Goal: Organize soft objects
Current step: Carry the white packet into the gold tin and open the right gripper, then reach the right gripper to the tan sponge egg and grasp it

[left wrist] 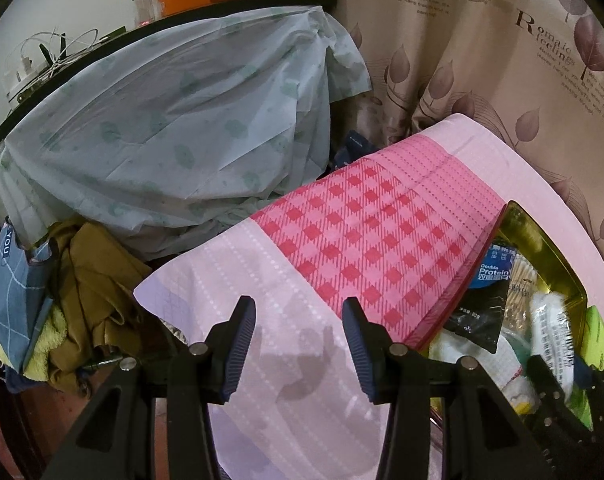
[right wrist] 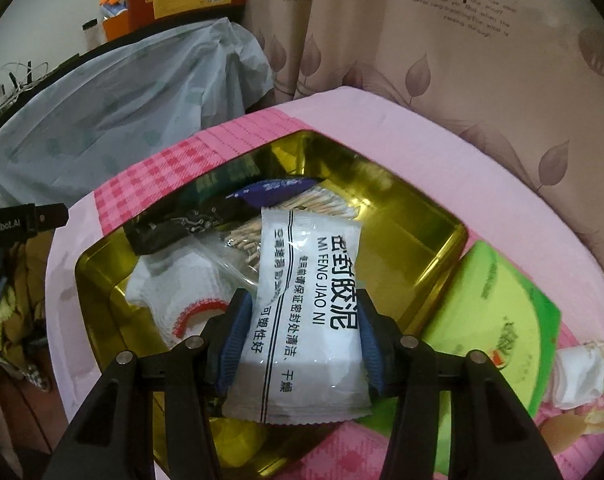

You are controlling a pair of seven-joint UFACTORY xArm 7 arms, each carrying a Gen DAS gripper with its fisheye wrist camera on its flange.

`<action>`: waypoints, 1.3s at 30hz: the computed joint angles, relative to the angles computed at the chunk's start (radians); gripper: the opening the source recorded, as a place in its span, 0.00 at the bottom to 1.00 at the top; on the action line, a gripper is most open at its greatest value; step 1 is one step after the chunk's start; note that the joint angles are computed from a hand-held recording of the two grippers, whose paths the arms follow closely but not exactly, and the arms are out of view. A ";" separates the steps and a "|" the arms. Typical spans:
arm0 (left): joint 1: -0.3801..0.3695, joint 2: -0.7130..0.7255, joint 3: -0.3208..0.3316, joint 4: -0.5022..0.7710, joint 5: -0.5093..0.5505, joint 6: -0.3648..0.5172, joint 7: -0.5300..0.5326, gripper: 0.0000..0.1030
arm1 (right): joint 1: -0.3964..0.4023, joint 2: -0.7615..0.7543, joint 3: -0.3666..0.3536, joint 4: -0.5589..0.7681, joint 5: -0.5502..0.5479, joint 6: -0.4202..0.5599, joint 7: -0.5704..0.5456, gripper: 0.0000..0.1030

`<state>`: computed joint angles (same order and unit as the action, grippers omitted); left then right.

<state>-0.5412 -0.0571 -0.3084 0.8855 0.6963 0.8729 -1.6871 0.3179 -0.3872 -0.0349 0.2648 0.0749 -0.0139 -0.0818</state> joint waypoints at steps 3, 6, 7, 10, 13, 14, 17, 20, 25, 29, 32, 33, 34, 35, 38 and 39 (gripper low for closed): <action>0.000 -0.001 0.000 0.000 -0.001 -0.002 0.003 0.45 | 0.061 -0.030 -0.063 -0.015 0.024 0.005 -0.019 0.55; 0.000 0.006 0.001 0.007 0.001 0.001 0.016 0.45 | 0.060 -0.114 -0.065 -0.052 0.030 0.016 -0.029 0.61; -0.001 0.005 0.001 0.007 0.004 0.003 0.017 0.45 | 0.054 -0.156 -0.065 -0.068 0.029 0.027 -0.033 0.61; -0.003 0.012 0.001 0.016 0.010 0.008 0.018 0.45 | 0.036 -0.300 -0.087 -0.122 0.033 0.077 -0.054 0.61; -0.007 0.015 0.001 0.020 0.020 0.015 0.014 0.45 | -0.039 -0.452 -0.079 -0.184 0.028 0.136 -0.067 0.62; -0.009 0.016 0.000 0.022 0.024 0.018 0.012 0.45 | -0.069 -0.496 -0.075 -0.203 0.024 0.157 -0.072 0.62; -0.016 0.025 -0.001 0.033 0.033 0.027 0.017 0.45 | -0.192 -0.636 -0.086 -0.263 0.005 0.232 -0.109 0.62; -0.026 0.032 -0.003 0.046 0.047 0.045 0.019 0.45 | -0.319 -0.700 -0.139 -0.300 -0.002 0.288 -0.179 0.62; -0.042 0.037 -0.006 0.061 0.076 0.066 0.013 0.45 | -0.492 -0.655 -0.231 -0.325 0.015 0.278 -0.328 0.62; -0.059 0.052 -0.010 0.084 0.109 0.085 0.026 0.45 | -0.512 -0.538 -0.314 -0.308 0.065 0.207 -0.437 0.62; -0.072 0.061 -0.010 0.097 0.133 0.089 0.040 0.45 | -0.466 -0.451 -0.356 -0.290 0.112 0.139 -0.492 0.62; -0.077 0.067 -0.010 0.104 0.142 0.085 0.048 0.45 | -0.446 -0.419 -0.361 -0.283 0.125 0.109 -0.500 0.62; -0.081 0.069 -0.010 0.106 0.150 0.081 0.054 0.45 | -0.425 -0.392 -0.371 -0.277 0.138 0.087 -0.506 0.62; -0.087 0.075 -0.011 0.113 0.161 0.081 0.062 0.45 | -0.400 -0.364 -0.395 -0.267 0.149 0.069 -0.520 0.61; -0.108 0.098 -0.013 0.143 0.186 0.092 0.088 0.45 | -0.327 -0.286 -0.455 -0.238 0.176 0.020 -0.543 0.61; -0.118 0.110 -0.014 0.159 0.197 0.102 0.101 0.45 | -0.301 -0.264 -0.476 -0.228 0.184 0.008 -0.548 0.60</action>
